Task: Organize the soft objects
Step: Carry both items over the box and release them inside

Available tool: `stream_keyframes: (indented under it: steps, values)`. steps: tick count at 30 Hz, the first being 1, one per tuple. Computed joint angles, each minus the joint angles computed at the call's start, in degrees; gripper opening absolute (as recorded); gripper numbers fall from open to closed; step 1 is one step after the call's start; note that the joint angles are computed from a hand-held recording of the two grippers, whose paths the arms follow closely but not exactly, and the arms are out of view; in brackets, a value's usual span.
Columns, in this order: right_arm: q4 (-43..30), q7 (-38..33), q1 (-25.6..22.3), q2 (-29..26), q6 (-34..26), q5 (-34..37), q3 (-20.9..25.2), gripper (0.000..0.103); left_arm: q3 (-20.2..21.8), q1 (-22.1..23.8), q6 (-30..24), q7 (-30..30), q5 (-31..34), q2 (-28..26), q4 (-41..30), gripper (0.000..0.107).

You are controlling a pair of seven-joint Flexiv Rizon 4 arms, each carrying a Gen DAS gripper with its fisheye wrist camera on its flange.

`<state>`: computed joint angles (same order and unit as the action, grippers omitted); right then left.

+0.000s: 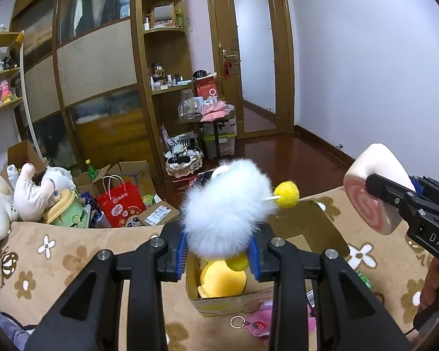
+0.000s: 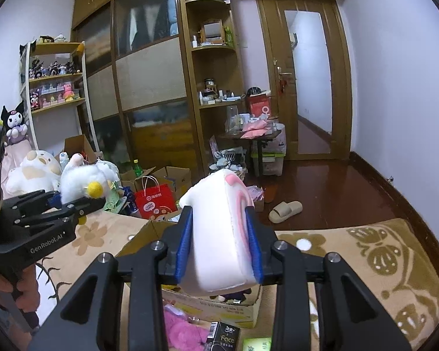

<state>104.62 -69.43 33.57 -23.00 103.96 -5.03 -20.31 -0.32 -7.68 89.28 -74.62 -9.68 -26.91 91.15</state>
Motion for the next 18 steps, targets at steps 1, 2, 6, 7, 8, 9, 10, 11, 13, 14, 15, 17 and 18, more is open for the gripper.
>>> stream_keyframes:
  steps: [1,2,6,7,8,9,10,11,13,14,15,17,18]
  values:
    - [-0.5,0.2,-1.3,-0.5,-0.1,-0.1,1.4,0.037,-0.9,0.7,0.3,0.5,-0.1,0.0,0.5,0.032]
    - [-1.1,0.4,-2.5,-1.0,-0.3,-0.3,2.9,0.037,-2.1,1.6,0.6,1.3,-0.5,-0.4,0.6,0.032]
    - [-2.9,0.9,-6.0,-3.2,-0.2,-1.5,6.4,0.038,-2.3,2.0,-0.8,1.4,-1.6,-2.2,-0.6,0.032]
    - [-3.1,1.1,-5.7,-3.8,-0.4,-1.4,6.0,0.038,-2.0,1.9,-1.2,1.4,-1.7,-2.6,-1.0,0.032]
    - [-3.5,1.4,-5.8,-4.3,-0.7,-1.4,6.0,0.038,-1.3,1.4,-2.0,1.0,-1.6,-3.3,-1.8,0.032]
    - [-3.7,1.6,-6.4,-4.7,-0.8,-1.6,6.6,0.038,-1.0,1.2,-2.4,0.8,-1.6,-3.6,-2.1,0.032]
    - [-4.1,1.8,-7.4,-5.3,-0.9,-1.8,7.6,0.038,-0.9,1.2,-2.9,0.8,-1.6,-4.0,-2.5,0.032]
    - [-4.6,2.1,-8.1,-5.7,-1.2,-2.1,8.3,0.038,-0.6,1.1,-3.6,0.6,-1.5,-4.5,-3.0,0.032]
    - [-5.5,2.6,-9.6,-6.9,-1.6,-2.7,9.7,0.039,0.4,0.5,-4.8,0.1,-1.0,-5.4,-4.1,0.032]
    - [-5.8,2.8,-10.3,-7.3,-1.8,-3.0,10.4,0.039,0.7,0.4,-5.5,-0.2,-0.8,-5.8,-4.5,0.033]
    - [-6.3,3.0,-11.0,-7.7,-2.1,-3.4,11.2,0.039,0.5,0.7,-7.0,-0.2,-1.0,-6.2,-5.0,0.033]
    - [-6.4,3.6,-10.3,-8.7,-1.4,-3.4,10.1,0.039,-0.3,1.4,-9.8,0.0,-1.4,-6.6,-5.7,0.033]
    - [-6.1,3.6,-10.0,-8.9,-0.6,-3.3,9.7,0.039,-0.2,1.4,-10.4,0.0,-1.2,-7.0,-6.0,0.033]
